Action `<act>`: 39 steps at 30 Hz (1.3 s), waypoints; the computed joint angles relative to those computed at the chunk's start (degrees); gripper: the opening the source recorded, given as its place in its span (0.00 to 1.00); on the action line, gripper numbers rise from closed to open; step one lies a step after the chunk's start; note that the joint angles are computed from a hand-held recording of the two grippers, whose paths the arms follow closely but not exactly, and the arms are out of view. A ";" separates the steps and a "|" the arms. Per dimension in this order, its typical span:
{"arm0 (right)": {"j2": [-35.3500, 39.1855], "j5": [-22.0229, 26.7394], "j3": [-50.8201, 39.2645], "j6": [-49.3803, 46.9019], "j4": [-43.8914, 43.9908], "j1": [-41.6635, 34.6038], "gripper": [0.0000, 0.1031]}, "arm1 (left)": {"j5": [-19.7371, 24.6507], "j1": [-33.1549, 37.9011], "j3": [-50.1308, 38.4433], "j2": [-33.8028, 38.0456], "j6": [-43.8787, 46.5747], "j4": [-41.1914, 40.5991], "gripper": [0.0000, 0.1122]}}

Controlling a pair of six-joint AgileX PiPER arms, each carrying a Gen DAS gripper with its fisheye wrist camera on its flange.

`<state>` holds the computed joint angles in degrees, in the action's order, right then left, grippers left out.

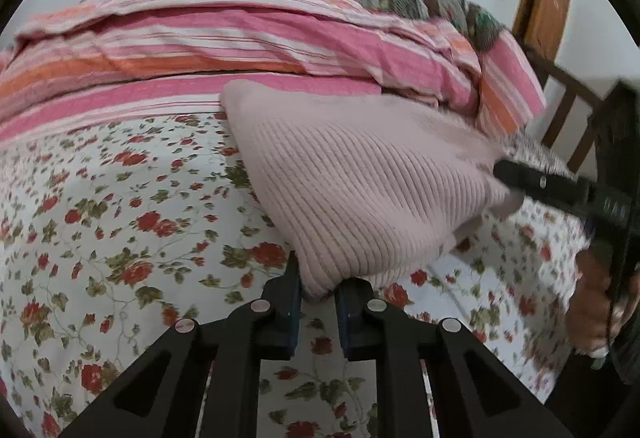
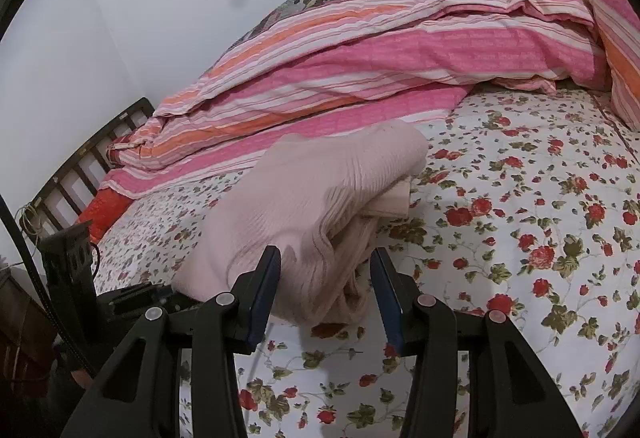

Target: Fold small clothes

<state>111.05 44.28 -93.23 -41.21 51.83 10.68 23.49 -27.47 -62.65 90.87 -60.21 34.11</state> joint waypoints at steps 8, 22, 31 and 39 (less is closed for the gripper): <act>0.06 0.07 -0.14 -0.36 0.44 0.76 0.46 | -1.23 2.36 2.12 -2.05 0.41 -0.68 0.13; 1.00 -1.72 -1.19 1.57 -0.49 3.92 0.36 | -3.54 3.15 5.09 -5.92 6.72 -4.94 0.23; 0.94 -4.53 -1.05 3.21 -2.09 5.04 0.08 | -8.60 1.75 8.04 -9.62 -0.28 3.10 0.45; 0.21 -8.93 -0.26 9.45 -9.41 4.79 0.05 | -6.36 1.62 6.62 -7.28 -6.73 8.26 0.45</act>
